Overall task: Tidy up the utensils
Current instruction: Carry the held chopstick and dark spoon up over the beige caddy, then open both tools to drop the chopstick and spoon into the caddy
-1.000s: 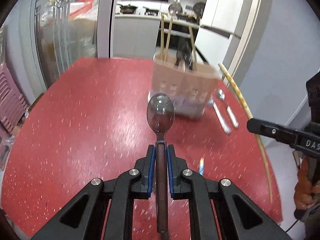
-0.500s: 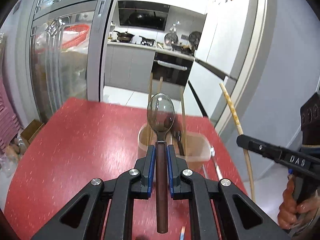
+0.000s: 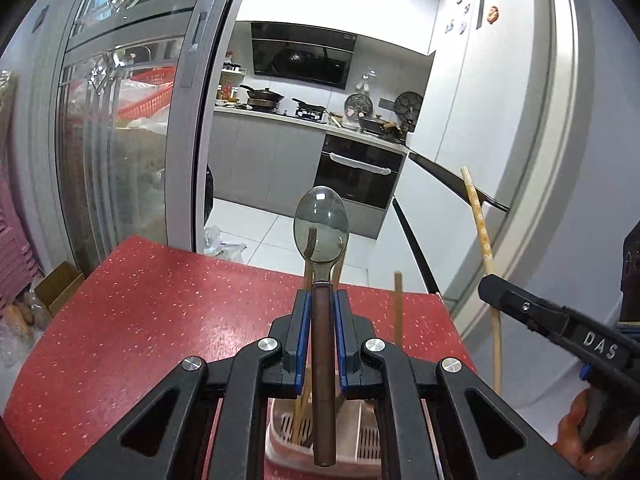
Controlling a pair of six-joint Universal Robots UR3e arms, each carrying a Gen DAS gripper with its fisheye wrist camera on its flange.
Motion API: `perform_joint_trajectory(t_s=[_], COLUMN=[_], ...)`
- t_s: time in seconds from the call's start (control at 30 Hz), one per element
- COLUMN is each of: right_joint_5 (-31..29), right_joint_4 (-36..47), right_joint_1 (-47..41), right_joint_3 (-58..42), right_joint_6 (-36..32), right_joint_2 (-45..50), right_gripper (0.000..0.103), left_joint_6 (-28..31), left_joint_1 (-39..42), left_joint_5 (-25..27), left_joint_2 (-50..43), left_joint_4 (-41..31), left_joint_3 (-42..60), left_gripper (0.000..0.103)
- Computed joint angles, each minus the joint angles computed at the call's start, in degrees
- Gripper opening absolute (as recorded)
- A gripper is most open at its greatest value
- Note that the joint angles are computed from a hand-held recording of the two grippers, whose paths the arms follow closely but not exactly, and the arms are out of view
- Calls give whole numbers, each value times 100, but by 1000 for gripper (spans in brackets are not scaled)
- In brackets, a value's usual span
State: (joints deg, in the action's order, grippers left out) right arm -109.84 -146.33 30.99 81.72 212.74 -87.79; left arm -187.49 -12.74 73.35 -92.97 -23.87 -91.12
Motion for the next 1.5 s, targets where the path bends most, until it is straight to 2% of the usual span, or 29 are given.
perform_joint_trajectory(t_s=[0.3,0.63,1.0,1.23,1.37,1.47,1.5], right_joint_5=[-295,-744,-978,-763,-521,-271,-312], right_joint_4=[-903,-1509,-1470,-1083,-877,-637,-646], right_joint_1=[-140,127,464,445,368,260,277], right_joint_3=[247,648,944,1002,1048,1063,1092], right_joint_6=[-489,-830,-992,-892,-809,-714,-664], right_joint_2=[645,944,870,693,569,461,434], right_gripper=[8,8,8,8,9,27,38], left_joint_6=[-95,18,252,387,409,514,510], left_joint_1=[-312,-452,-594,-610,-539,-524,-516], left_joint_5=[596,900,1132,1210,1085,985,959], left_joint_2=[-724,-786,-598,-470,-337,-334,-337], left_joint_4=[1388,2141,1887,1588,1388,1099,1091], left_joint_3=[-123,-752,-1108,-1103,-1147,-1102,-1122], left_gripper=[37,37,37,37,37,37,37])
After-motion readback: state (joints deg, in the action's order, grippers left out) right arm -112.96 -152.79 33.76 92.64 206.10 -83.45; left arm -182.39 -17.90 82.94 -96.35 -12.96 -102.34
